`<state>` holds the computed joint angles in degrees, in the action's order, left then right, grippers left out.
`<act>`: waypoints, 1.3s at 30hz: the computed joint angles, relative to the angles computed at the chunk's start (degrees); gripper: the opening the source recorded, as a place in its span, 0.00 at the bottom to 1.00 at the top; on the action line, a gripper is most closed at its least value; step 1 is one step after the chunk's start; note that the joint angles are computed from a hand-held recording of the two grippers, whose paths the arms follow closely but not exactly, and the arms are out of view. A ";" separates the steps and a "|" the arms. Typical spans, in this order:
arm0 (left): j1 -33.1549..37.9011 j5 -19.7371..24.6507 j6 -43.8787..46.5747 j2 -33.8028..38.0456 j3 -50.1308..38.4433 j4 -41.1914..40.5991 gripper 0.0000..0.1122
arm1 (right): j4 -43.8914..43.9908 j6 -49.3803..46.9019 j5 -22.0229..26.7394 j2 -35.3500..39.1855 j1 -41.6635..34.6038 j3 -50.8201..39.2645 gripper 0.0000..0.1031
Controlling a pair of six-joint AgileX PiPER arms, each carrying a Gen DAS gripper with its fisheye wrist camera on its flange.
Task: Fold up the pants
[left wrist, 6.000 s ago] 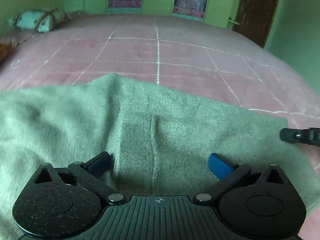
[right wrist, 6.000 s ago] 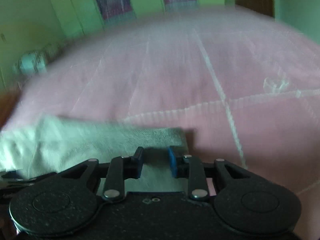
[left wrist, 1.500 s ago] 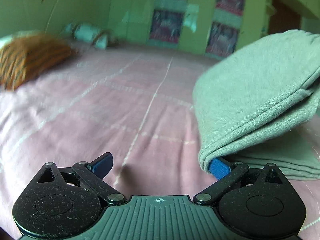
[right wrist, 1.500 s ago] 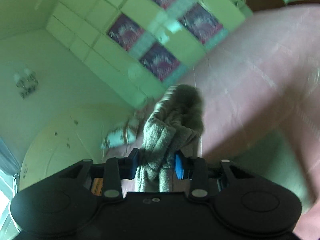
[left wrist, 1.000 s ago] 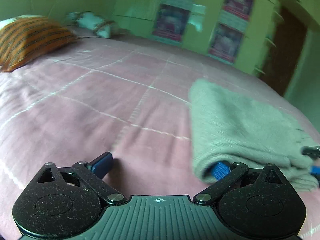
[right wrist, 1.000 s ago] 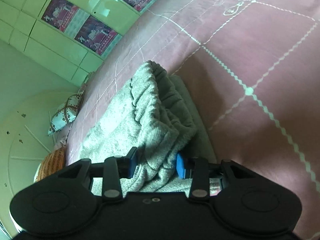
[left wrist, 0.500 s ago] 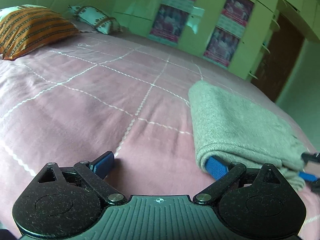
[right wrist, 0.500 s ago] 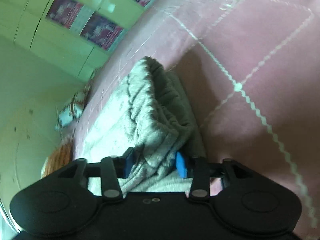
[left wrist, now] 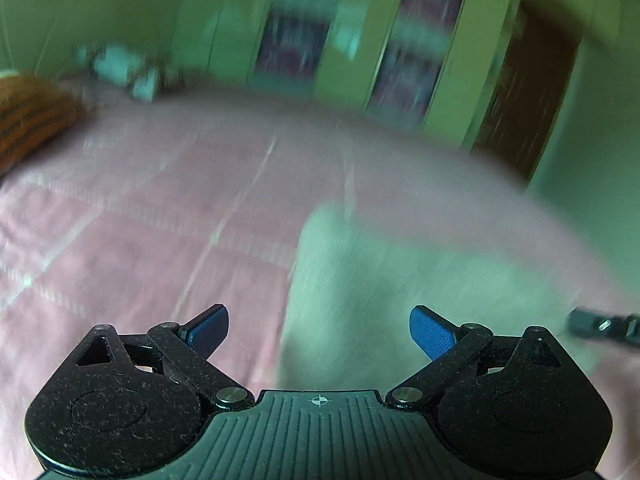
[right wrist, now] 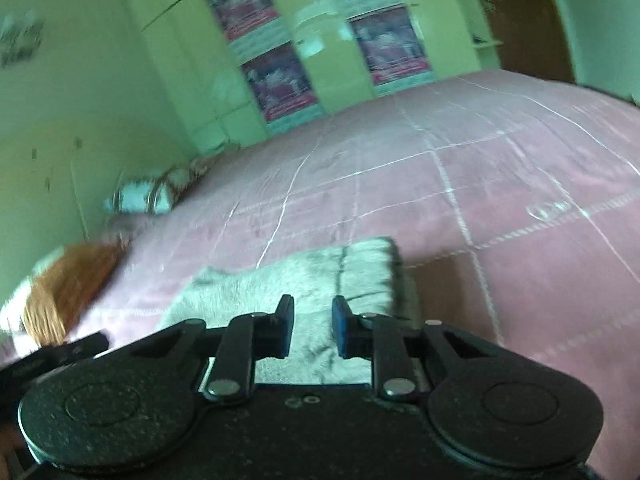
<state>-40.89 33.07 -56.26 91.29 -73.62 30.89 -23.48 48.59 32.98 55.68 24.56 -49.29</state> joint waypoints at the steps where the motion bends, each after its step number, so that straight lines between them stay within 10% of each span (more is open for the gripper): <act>1: 0.59 2.17 4.16 2.48 -1.55 -5.33 0.86 | -0.23 -1.39 3.46 3.29 0.32 -1.20 0.12; 3: 2.46 -0.35 6.15 0.75 1.13 -9.13 0.86 | 6.17 -8.71 8.13 4.49 -1.38 -2.69 0.12; 11: 2.94 4.19 10.74 8.98 -16.94 -5.28 0.86 | 7.33 -11.16 0.46 4.02 -3.01 -5.20 0.16; 17: 2.43 22.11 25.23 30.81 -50.71 -11.50 0.86 | 12.04 -15.67 -2.80 16.74 -4.87 -13.95 0.16; 20: 2.25 30.29 28.48 38.04 -59.06 -13.14 0.92 | 15.40 -20.14 4.97 25.42 -5.82 -19.83 0.11; 27: 1.91 21.41 24.15 30.66 -48.72 -8.93 0.92 | 17.69 -22.10 -4.21 21.64 -6.23 -15.41 0.18; 33: 5.42 20.48 22.77 29.15 -45.51 -12.59 0.92 | 18.14 -24.58 3.28 29.00 -7.55 -21.22 0.00; 39: 11.88 6.31 25.80 11.43 -20.97 -18.44 0.92 | 40.34 -42.54 -4.21 9.35 -19.04 -7.28 0.35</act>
<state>-29.01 39.39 -30.46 102.72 -94.58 12.45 16.86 6.05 28.76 65.03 5.52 -56.58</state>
